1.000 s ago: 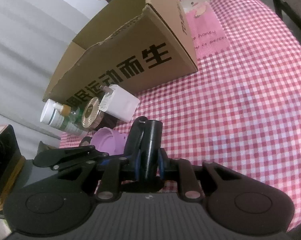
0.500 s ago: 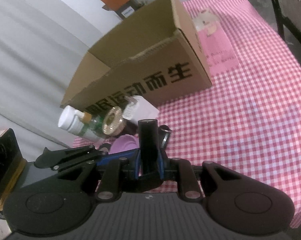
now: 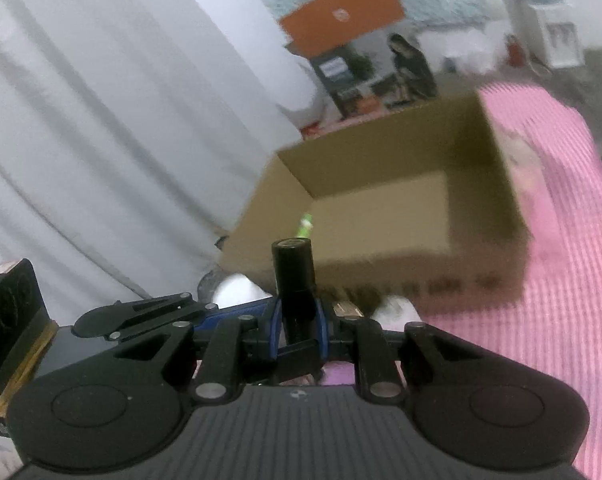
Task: Organize rigid objects
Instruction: 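Carry the black cylinder with the right gripper into the box and release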
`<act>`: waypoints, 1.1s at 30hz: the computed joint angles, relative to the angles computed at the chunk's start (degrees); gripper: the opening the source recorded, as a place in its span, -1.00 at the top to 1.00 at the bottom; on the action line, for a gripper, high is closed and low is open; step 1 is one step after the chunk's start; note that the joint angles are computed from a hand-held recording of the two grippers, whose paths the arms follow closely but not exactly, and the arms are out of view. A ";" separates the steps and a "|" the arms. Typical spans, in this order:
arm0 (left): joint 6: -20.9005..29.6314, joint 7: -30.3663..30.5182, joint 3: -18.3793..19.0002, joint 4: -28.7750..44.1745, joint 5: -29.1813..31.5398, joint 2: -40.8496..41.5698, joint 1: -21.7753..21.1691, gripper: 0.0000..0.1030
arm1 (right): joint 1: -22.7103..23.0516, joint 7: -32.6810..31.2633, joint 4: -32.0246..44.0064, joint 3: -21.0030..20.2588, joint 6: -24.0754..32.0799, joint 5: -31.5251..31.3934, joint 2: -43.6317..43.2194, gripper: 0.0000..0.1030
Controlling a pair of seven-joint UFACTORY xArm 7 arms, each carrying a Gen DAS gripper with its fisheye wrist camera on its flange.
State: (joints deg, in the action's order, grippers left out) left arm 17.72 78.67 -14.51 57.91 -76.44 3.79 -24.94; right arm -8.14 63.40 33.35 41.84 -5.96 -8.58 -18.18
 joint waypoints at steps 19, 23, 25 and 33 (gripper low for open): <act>9.84 -45.45 7.60 35.43 46.59 29.62 1.11 0.19 | -7.47 -25.52 40.92 2.41 15.93 -0.12 47.06 0.63; 10.70 -52.48 9.38 41.29 54.05 34.64 -0.32 0.19 | -5.41 -29.45 48.59 0.87 21.11 2.59 53.50 0.63; 10.52 -54.65 8.96 42.29 55.82 35.47 0.20 0.19 | -4.39 -31.03 51.48 0.15 22.52 4.02 55.72 0.63; 5.92 -54.44 0.82 35.86 57.48 31.01 7.37 0.01 | -1.25 -34.90 52.40 -3.36 21.60 8.80 54.26 0.63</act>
